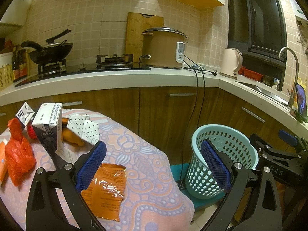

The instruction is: Collect trash

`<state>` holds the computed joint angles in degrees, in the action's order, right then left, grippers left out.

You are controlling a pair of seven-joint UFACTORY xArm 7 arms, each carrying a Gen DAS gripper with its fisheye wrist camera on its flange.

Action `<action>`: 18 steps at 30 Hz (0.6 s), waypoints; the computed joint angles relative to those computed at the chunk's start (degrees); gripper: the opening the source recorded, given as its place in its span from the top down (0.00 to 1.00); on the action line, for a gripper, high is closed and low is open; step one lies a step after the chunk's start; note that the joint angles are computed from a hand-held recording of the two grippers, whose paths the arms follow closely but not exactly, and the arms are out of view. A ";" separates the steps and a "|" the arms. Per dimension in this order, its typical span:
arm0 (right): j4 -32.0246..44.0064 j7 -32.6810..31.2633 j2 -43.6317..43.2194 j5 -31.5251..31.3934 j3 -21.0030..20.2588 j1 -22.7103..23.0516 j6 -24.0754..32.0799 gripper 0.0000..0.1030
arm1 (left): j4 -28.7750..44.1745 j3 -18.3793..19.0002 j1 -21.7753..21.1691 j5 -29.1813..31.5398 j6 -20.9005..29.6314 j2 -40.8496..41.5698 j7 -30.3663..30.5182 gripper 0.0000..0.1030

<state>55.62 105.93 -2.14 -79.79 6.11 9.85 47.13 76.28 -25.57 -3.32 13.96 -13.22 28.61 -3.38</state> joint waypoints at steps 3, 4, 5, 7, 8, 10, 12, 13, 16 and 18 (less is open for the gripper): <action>0.00 0.00 0.00 0.04 -0.01 0.01 0.00 0.07 | 0.02 -0.02 0.02 0.08 0.02 0.03 -0.04 0.07; 0.00 0.00 0.00 0.04 -0.01 0.01 0.00 0.07 | -0.01 -0.08 0.10 0.14 -0.04 0.04 -0.03 0.07; 0.07 0.02 0.08 0.10 -0.02 0.01 -0.07 0.07 | -0.01 -0.07 0.10 0.16 -0.04 0.04 -0.05 0.07; 0.14 0.16 0.22 0.04 0.02 0.08 -0.01 0.07 | -0.01 -0.22 0.25 0.27 -0.06 0.08 -0.08 0.07; 0.11 0.15 0.18 0.03 -0.02 0.08 -0.10 0.07 | -0.01 -0.25 0.29 0.31 -0.09 0.09 -0.09 0.07; 0.15 0.14 0.23 0.05 -0.06 0.07 -0.25 0.07 | 0.03 0.01 0.05 0.25 -0.02 0.06 -0.13 0.07; 0.14 0.17 0.24 0.01 -0.10 0.05 -0.34 0.07 | 0.36 -0.22 0.33 0.36 0.23 0.31 -0.07 0.07; 0.21 0.10 0.32 0.06 -0.10 0.06 -0.36 0.07 | 0.36 -0.23 0.33 0.31 0.23 0.31 -0.02 0.07; 0.19 0.16 0.32 0.01 -0.13 0.06 -0.38 0.07 | 0.38 -0.21 0.31 0.23 0.19 0.35 0.09 0.07; 0.25 0.19 0.42 0.00 -0.12 0.08 -0.45 0.07 | 0.34 -0.28 0.36 0.20 0.17 0.34 0.13 0.07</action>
